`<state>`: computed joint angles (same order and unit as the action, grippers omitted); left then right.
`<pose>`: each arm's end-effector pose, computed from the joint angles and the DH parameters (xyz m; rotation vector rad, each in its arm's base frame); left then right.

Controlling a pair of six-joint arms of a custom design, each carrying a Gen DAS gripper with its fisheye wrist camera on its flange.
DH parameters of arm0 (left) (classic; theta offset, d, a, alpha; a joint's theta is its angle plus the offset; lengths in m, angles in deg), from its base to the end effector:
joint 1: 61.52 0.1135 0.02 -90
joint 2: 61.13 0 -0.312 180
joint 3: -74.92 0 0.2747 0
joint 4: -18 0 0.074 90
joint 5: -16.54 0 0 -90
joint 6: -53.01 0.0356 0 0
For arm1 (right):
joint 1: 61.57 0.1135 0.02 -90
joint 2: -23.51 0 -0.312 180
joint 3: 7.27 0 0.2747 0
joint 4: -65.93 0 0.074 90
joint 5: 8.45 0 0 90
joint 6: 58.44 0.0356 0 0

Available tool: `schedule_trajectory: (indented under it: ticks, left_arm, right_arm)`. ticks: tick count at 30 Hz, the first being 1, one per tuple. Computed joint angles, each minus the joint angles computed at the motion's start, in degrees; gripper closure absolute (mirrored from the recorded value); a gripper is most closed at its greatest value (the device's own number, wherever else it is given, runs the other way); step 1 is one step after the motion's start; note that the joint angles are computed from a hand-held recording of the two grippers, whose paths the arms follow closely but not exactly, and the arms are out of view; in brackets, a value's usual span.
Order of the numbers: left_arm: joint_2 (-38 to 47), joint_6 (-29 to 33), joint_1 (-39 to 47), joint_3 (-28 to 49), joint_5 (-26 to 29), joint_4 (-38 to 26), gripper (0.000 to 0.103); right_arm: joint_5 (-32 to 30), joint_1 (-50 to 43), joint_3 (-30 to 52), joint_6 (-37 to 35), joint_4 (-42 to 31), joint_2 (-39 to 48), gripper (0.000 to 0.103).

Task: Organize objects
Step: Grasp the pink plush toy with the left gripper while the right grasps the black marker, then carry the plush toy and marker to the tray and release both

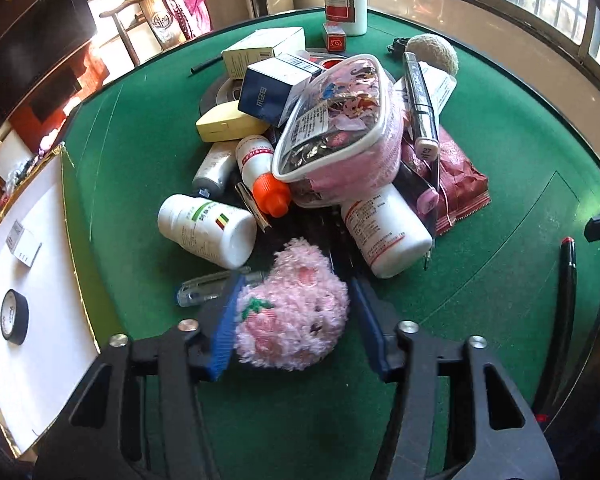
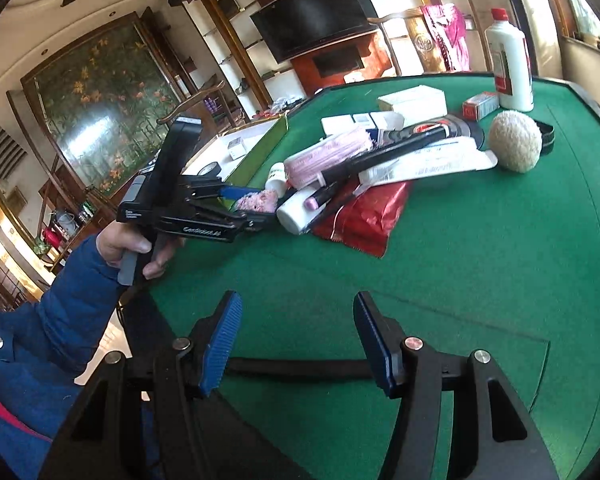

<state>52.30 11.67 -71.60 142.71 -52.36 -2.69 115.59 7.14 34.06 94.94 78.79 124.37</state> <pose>0.3711 -0.0790 0.1052 1.3743 2.2335 -0.2792 0.1235 0.2621 0.1079 0.1692 2.2669 0.5387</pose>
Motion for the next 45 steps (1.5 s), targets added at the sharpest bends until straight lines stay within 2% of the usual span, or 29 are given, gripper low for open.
schedule_trajectory:
  ticks: [3,6,11,14,16,20,23,24,25,26,27,28,31,35,39,45]
  left_arm:
    - [-0.1,-0.9,1.8,-0.7,1.2,-0.5,0.06]
    - [0.6,-2.2,3.7,0.3,3.2,-3.0,0.06]
    - [0.6,-1.6,4.8,0.0,4.5,-3.2,0.06]
    - [0.7,-1.4,5.1,0.3,4.9,-3.8,0.06]
    - [0.6,-1.5,5.0,0.3,4.7,-3.9,0.06]
    - [0.1,-2.8,4.6,-0.6,3.6,-2.6,0.06]
    - [-0.1,-4.7,3.8,-1.1,2.6,-1.3,0.06]
    - [0.0,-5.4,3.6,-1.0,2.4,-1.0,0.06]
    - [-0.1,-6.2,3.4,-1.3,2.3,-0.4,0.06]
    - [-0.2,-7.1,3.3,-1.9,2.1,1.1,0.06]
    - [-0.3,-8.1,3.3,-2.8,2.2,2.7,0.065]
    - [-0.5,-8.7,3.3,-3.3,2.7,3.3,0.068]
    - [-1.1,-10.4,3.9,-4.4,3.7,4.2,0.072]
    - [-2.0,-10.4,6.5,-3.4,8.9,-0.3,0.072]
    - [-4.0,-10.6,9.1,-3.8,13.2,-1.9,0.072]
    - [-4.4,-12.1,12.2,-2.3,16.9,-3.8,0.072]
  right_arm:
    - [-7.1,0.5,-1.0,2.5,2.4,1.1,0.044]
    - [-13.3,0.3,0.3,4.5,1.7,3.4,0.043]
    - [-16.7,-4.0,1.9,4.4,-0.1,3.9,0.043]
    - [-20.1,-8.9,4.1,1.4,0.8,5.9,0.042]
    - [-20.4,-11.6,9.3,-1.2,-5.6,7.2,0.042]
    - [-18.5,-13.1,21.1,-7.0,-20.7,11.4,0.042]
    - [-14.6,-10.8,27.5,-9.1,-31.4,13.7,0.045]
    - [-13.5,-10.2,27.9,-8.9,-33.1,13.8,0.054]
    - [-12.4,-9.5,28.0,-8.4,-34.8,13.7,0.069]
    - [-11.7,-9.1,27.1,-7.4,-35.2,13.1,0.074]
    - [-11.7,-9.0,25.1,-6.1,-33.5,12.1,0.085]
    - [-11.1,-8.7,23.4,-5.5,-32.2,11.5,0.09]
    - [-8.6,-7.2,21.5,-3.2,-31.7,10.7,0.09]
    - [-5.9,-6.0,20.1,-1.3,-29.4,10.0,0.09]
    - [-3.8,-5.9,18.7,-1.8,-26.7,8.1,0.09]
    - [-2.9,-7.0,19.5,-4.4,-24.5,7.0,0.09]
